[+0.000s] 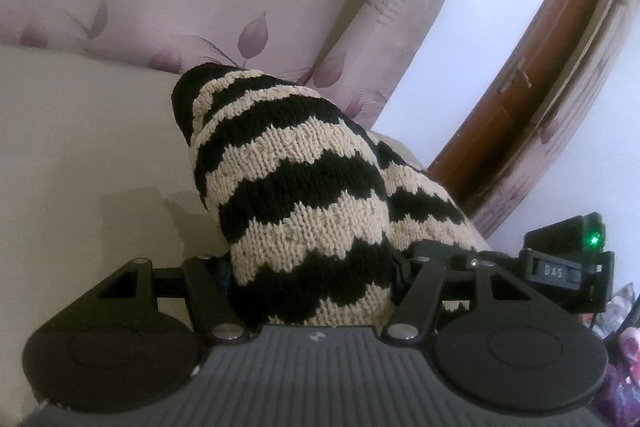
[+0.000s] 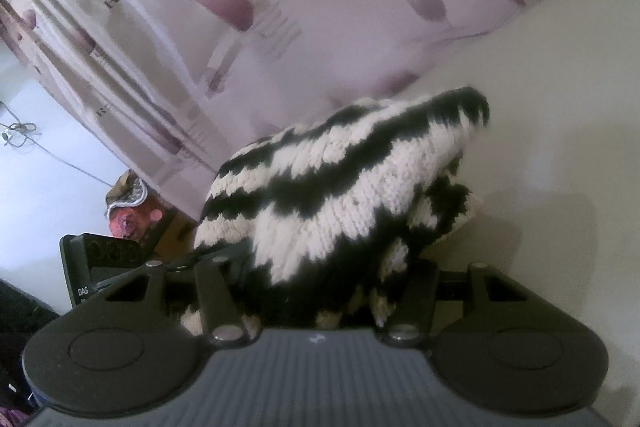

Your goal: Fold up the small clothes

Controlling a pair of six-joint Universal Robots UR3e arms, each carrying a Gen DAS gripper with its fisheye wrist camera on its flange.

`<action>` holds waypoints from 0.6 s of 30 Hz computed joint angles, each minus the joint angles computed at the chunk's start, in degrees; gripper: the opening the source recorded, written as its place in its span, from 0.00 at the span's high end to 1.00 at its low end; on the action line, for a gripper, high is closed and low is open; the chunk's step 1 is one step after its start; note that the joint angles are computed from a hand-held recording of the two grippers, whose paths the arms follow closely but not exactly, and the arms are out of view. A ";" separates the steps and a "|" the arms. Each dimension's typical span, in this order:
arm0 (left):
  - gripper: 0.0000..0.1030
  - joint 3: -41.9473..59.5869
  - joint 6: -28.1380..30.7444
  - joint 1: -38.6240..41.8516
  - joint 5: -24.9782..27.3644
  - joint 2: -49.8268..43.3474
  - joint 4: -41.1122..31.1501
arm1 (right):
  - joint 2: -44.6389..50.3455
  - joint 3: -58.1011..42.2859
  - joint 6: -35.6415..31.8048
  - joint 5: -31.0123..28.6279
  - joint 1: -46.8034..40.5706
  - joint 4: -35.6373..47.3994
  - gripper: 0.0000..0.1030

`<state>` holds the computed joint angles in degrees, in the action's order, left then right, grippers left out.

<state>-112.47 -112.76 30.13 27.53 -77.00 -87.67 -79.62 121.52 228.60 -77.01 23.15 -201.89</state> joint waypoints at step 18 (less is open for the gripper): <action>0.38 -1.36 24.57 15.09 3.34 13.50 -27.17 | 6.03 -6.82 5.39 -12.15 13.87 0.36 0.45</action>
